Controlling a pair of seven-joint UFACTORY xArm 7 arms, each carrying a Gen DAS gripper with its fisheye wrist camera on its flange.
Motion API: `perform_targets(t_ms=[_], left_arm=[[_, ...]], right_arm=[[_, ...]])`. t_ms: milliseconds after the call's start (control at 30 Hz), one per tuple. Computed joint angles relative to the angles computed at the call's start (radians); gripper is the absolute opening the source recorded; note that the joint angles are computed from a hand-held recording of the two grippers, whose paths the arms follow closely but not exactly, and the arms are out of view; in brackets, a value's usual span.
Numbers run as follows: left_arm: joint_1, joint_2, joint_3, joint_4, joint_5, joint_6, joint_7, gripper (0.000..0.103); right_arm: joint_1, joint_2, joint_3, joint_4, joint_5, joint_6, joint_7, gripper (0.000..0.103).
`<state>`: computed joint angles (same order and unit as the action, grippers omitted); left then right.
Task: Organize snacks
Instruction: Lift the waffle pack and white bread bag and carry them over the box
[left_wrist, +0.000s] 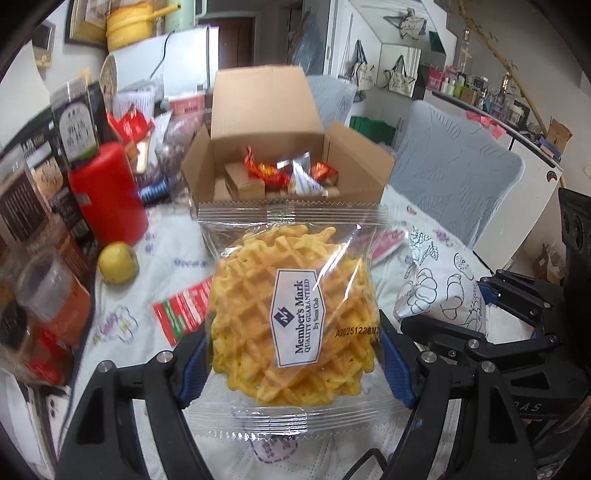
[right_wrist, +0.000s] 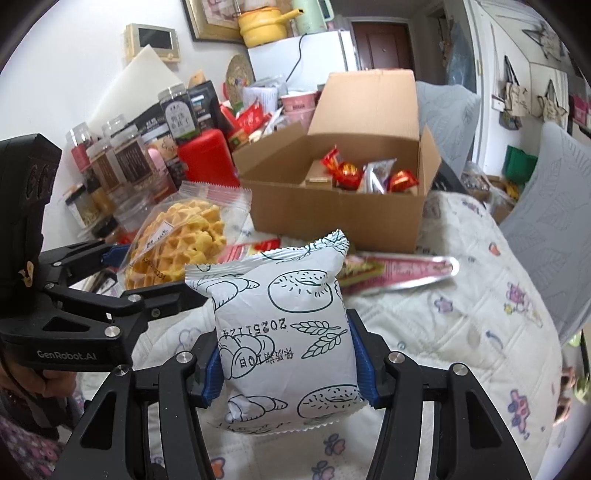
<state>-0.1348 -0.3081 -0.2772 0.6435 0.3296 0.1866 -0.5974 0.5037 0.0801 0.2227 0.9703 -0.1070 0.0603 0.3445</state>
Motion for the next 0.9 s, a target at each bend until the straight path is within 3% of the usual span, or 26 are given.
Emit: perform_targets(t_ms=[267,400,600,767,900], left_arm=[[0.087,0.014,-0.040,0.080,0.095,-0.045,-0.053,0.078],[0.135,0.039,-0.063,0.140,0.158,-0.064,-0.080,0.078],[0.110,0.120,-0.012,0.249,0.173,-0.076,-0.047,0.078],[0.127,0.185,-0.003,0.349,0.304,-0.061,-0.131,0.078],[0.068,0.244,0.064,0.421,0.264,-0.061,-0.071,0.078]], right_arm=[[0.025,0.018,-0.066,0.093,-0.182,0.013,0.098,0.057],[0.005,0.034,-0.065,0.145,-0.194,0.014,0.082,0.057],[-0.025,0.085,-0.056,0.245,-0.152,0.020,0.001,0.057],[0.008,0.135,-0.109,0.340,-0.173,0.038,-0.007,0.057],[0.021,0.183,-0.128,0.427,-0.194,0.048,-0.015,0.057]])
